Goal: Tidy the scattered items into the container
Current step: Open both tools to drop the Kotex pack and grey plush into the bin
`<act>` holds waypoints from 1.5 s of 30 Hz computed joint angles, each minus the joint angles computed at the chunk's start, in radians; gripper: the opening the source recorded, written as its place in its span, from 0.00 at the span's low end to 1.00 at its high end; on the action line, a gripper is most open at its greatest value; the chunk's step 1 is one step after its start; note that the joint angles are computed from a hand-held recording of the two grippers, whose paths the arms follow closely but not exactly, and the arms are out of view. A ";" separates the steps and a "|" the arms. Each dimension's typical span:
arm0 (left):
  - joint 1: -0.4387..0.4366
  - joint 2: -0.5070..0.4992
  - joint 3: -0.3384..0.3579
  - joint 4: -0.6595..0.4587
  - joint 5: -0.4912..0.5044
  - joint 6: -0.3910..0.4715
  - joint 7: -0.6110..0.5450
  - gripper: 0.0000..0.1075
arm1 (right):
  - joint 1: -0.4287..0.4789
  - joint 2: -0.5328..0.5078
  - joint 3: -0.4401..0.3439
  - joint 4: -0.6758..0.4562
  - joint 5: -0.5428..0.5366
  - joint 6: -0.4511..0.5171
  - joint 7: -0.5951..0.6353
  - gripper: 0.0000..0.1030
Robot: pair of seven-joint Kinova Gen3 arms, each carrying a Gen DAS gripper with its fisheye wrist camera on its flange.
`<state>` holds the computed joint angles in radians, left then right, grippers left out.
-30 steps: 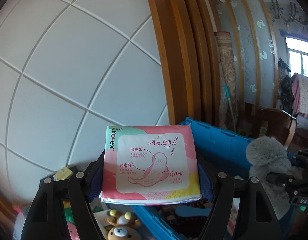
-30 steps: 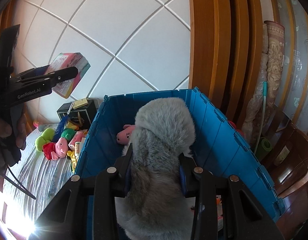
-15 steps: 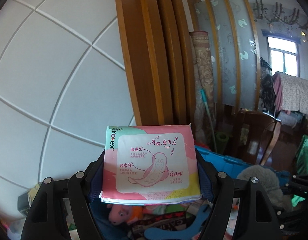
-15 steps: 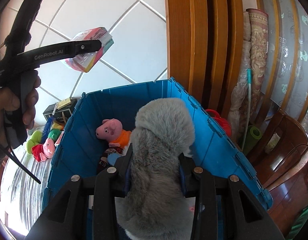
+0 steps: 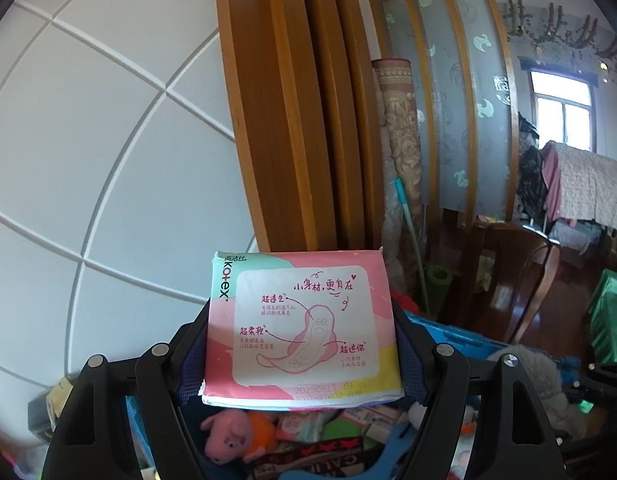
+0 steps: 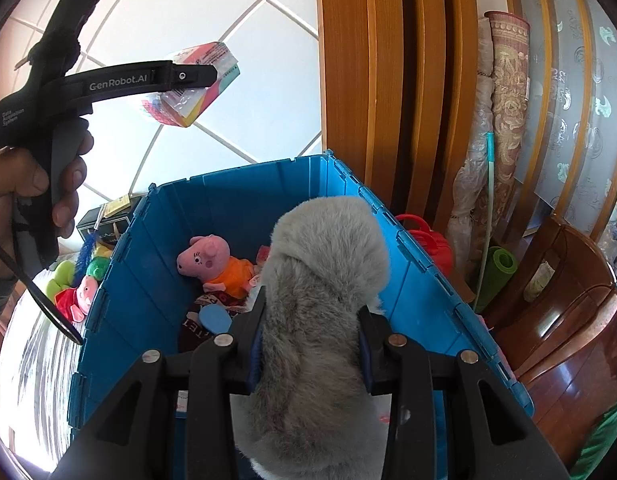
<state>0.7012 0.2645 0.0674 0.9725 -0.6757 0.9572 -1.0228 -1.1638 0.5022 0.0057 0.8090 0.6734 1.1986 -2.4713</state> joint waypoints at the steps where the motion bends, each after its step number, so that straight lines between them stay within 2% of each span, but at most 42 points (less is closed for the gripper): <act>1: -0.003 0.001 0.000 -0.002 0.003 0.001 -0.002 0.71 | 0.000 0.002 0.000 -0.003 0.000 0.000 0.002 0.34; 9: -0.025 0.009 -0.007 -0.006 0.028 -0.007 -0.009 0.72 | 0.012 0.034 0.012 -0.053 -0.014 0.004 0.035 0.34; 11: -0.042 0.008 -0.004 -0.005 0.055 -0.013 -0.017 0.72 | 0.018 0.046 0.015 -0.074 -0.023 0.006 0.050 0.37; 12: -0.058 0.008 0.000 -0.006 0.082 -0.022 -0.023 0.76 | 0.025 0.061 0.014 -0.103 -0.036 0.020 0.071 0.38; 13: -0.077 0.005 0.008 -0.003 0.107 -0.031 -0.024 0.89 | 0.033 0.080 0.013 -0.140 -0.053 0.038 0.092 0.43; 14: -0.078 0.000 -0.002 0.008 0.116 -0.047 -0.011 0.95 | 0.035 0.102 0.020 -0.181 -0.066 0.063 0.111 0.59; 15: -0.081 -0.003 -0.006 0.016 0.117 -0.055 -0.001 0.96 | 0.030 0.117 0.034 -0.203 -0.069 0.073 0.119 0.72; 16: -0.090 -0.002 -0.002 0.012 0.131 -0.050 -0.008 0.96 | 0.025 0.120 0.042 -0.207 -0.070 0.069 0.123 0.96; 17: -0.102 0.001 0.003 0.005 0.151 -0.041 -0.024 0.96 | 0.022 0.116 0.047 -0.196 -0.073 0.051 0.123 1.00; 25: -0.108 -0.015 0.001 0.045 0.158 -0.013 -0.020 0.96 | 0.021 0.105 0.050 -0.165 -0.110 0.040 0.128 1.00; 33: -0.084 -0.049 0.018 0.091 0.099 0.012 0.034 0.96 | -0.009 0.083 0.056 -0.133 -0.075 0.036 0.090 1.00; 37: -0.066 -0.075 0.032 0.118 0.055 0.033 0.079 0.96 | -0.028 0.070 0.052 -0.115 -0.049 0.027 0.066 1.00; 40: -0.046 -0.089 0.047 0.133 0.011 0.081 0.126 0.96 | -0.036 0.069 0.042 -0.117 -0.044 0.026 0.061 1.00; 45: -0.037 -0.150 0.085 0.222 -0.060 0.110 0.210 0.96 | -0.061 0.085 0.039 -0.156 -0.048 0.045 0.065 1.00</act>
<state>0.6644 0.1149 0.1522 1.1948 -0.7354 1.0671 -0.8128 -1.2250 0.5871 0.0452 0.6532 0.6256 1.2437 -2.4062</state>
